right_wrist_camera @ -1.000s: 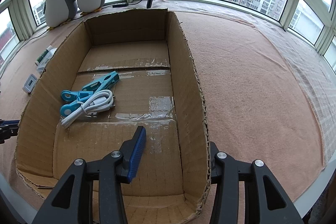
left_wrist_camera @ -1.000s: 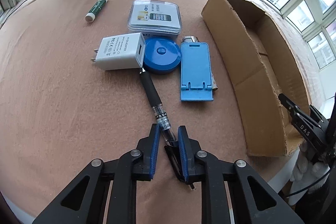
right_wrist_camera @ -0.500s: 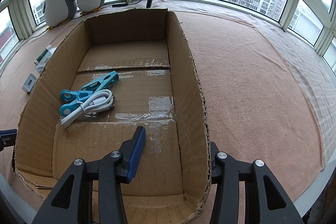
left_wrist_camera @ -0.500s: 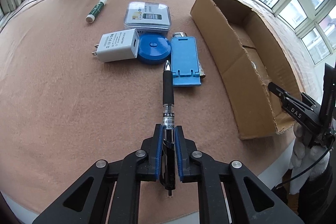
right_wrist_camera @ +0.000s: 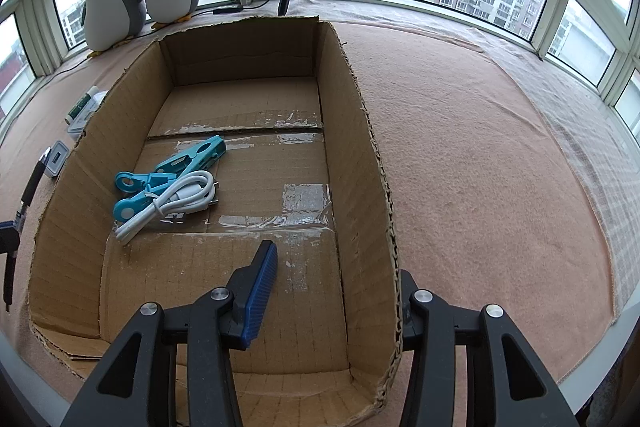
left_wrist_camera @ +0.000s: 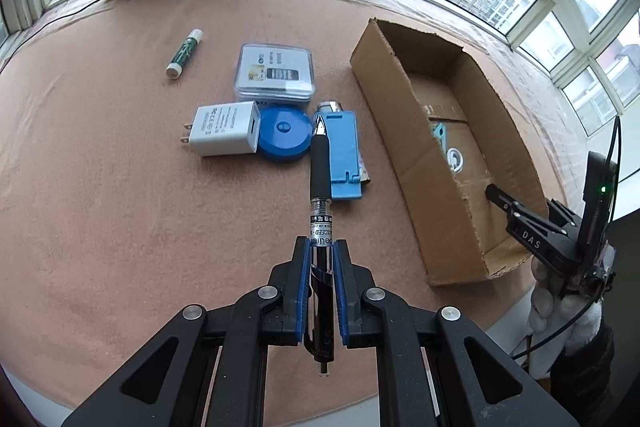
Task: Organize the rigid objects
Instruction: 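Lift the black pen with the left gripper, lower it into the box, release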
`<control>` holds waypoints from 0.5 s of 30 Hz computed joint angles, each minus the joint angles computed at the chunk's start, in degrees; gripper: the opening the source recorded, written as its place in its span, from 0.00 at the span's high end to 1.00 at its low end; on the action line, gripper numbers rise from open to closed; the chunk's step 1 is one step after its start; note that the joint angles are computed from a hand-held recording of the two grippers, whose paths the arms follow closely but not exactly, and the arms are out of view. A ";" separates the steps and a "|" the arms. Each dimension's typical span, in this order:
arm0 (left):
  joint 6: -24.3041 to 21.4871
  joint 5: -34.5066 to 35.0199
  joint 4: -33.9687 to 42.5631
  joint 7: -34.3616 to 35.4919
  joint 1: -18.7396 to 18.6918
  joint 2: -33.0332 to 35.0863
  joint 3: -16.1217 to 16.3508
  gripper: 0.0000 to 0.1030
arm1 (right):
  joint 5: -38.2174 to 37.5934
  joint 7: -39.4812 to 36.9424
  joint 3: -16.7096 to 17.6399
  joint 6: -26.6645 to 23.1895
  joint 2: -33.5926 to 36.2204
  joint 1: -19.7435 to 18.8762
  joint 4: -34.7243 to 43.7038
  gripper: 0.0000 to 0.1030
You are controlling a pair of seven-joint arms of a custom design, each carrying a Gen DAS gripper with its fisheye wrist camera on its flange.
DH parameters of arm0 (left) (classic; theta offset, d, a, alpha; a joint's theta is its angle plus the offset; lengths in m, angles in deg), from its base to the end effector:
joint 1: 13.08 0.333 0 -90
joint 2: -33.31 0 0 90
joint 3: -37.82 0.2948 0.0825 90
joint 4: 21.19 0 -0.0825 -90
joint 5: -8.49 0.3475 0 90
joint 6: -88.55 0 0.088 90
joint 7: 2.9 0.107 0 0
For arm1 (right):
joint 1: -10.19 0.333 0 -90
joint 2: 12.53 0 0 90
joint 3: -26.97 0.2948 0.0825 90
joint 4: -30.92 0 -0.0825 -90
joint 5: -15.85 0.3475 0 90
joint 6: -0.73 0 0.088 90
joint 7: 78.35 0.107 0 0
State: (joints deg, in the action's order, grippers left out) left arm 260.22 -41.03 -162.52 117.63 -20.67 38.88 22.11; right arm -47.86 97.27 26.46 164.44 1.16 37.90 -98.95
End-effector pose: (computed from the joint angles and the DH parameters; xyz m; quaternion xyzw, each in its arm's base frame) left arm 0.4562 -0.1375 0.2986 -0.6496 0.7181 -0.2468 0.0375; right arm 0.4382 0.2801 0.2811 -0.6828 0.6757 -0.2013 0.1917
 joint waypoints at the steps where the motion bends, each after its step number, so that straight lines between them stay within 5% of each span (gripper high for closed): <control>1: -0.17 0.08 0.37 0.12 -0.01 -0.18 -0.05 0.88 | 0.05 -0.03 0.01 -0.04 0.03 0.03 0.04 0.59; 15: 0.48 11.60 11.68 -9.06 -2.30 5.01 -1.45 0.88 | 0.17 -0.08 -0.03 -0.11 0.07 0.14 0.13 0.59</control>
